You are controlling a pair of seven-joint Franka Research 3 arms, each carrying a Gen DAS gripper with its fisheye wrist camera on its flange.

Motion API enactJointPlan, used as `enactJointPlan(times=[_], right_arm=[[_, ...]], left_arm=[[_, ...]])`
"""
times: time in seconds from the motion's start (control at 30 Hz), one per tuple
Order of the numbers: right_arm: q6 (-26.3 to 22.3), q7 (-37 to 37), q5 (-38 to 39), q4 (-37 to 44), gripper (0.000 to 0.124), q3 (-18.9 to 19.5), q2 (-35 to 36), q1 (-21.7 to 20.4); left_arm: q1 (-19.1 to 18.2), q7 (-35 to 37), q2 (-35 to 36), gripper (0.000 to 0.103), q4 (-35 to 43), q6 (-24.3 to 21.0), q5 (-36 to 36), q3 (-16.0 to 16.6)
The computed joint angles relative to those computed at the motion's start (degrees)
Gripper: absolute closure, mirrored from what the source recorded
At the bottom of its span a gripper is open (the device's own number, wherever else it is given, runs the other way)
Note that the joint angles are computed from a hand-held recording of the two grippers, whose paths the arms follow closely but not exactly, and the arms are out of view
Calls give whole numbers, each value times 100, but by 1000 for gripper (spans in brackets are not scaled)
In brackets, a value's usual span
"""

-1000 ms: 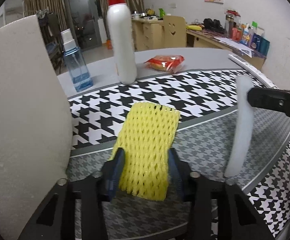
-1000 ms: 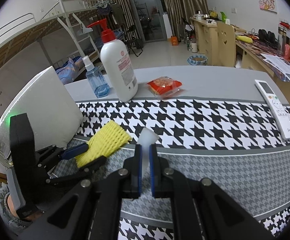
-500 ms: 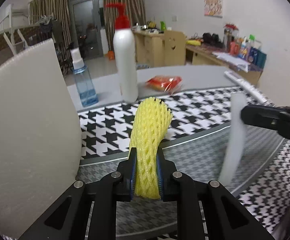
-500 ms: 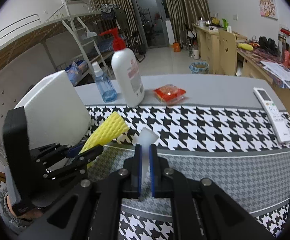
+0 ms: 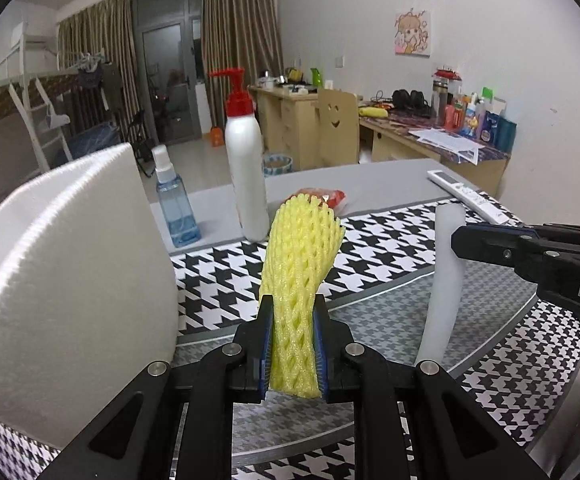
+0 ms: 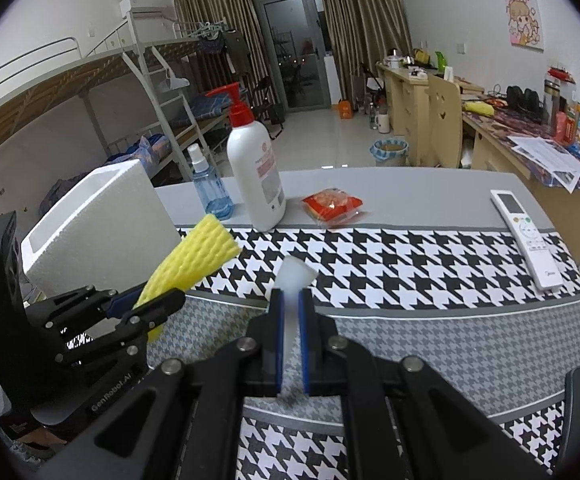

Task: Organize soft objects
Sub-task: 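Carry the yellow sponge and white tube over the foam box with both tools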

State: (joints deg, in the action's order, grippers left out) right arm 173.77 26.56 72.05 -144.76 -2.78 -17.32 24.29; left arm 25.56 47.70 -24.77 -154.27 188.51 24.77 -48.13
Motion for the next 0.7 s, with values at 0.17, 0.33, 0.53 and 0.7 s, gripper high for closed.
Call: enactJointPlan(times=[0.17, 0.33, 0.53, 0.7], right_arm=[[179, -39, 89, -64, 115, 27, -111, 80], [408, -145, 273, -131, 115, 23, -246, 274], [703, -58, 288, -241, 114, -51, -399, 559], [1011, 151, 138, -343, 115, -242, -506, 929]], left_arm=[[-228, 93, -98, 84, -127, 156, -63, 252], [-547, 305, -227, 84, -299, 277, -231, 572], [-1069, 638, -308, 84, -512, 458, -450, 1115], [-1663, 916, -375, 84, -703, 552, -586, 1754]])
